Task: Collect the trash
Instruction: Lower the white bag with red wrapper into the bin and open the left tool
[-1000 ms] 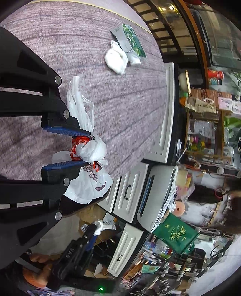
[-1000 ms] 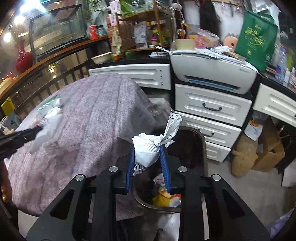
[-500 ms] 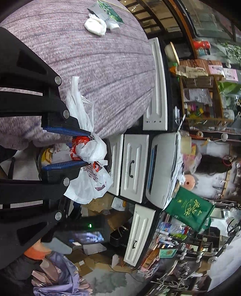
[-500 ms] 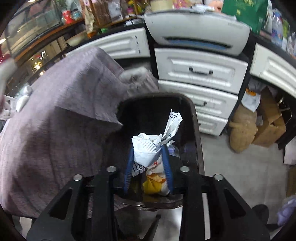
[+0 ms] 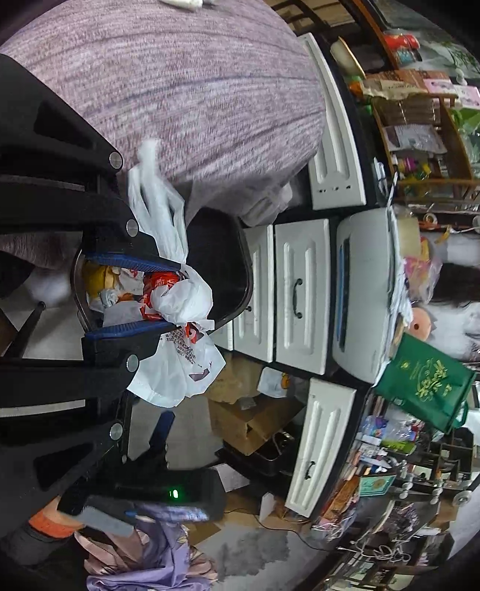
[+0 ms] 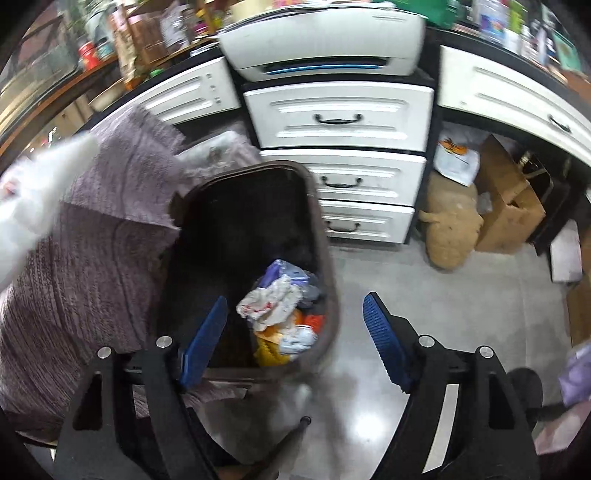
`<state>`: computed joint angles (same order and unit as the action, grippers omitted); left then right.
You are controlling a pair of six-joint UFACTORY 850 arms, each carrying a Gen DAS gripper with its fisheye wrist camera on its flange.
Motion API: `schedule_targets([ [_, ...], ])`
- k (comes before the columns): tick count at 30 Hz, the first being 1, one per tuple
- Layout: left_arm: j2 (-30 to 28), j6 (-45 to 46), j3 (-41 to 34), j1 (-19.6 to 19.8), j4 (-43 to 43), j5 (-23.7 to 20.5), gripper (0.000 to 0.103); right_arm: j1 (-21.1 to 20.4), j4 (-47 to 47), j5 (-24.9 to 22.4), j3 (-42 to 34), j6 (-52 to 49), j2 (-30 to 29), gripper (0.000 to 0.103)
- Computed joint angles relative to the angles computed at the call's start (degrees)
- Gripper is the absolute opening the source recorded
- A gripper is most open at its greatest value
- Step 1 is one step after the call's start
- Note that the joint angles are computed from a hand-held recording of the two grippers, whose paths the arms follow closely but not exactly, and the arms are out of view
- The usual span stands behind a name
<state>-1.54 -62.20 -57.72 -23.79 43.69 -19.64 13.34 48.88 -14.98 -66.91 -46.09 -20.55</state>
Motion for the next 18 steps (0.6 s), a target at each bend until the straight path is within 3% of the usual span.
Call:
schedule_targets([
  [13, -9.24, 16.44, -6.19, 1.13, -17.18, -1.41, 0.026, -3.31, 2.18, 0.81, 2.82, -0.73, 1.83, 0.076],
  [18, -11.52, 17.54, -7.36, 1.29, -18.25, -1.89, 0.032, -3.75, 3.05, 0.2, 2.97, -1.23, 1.9, 0.076],
])
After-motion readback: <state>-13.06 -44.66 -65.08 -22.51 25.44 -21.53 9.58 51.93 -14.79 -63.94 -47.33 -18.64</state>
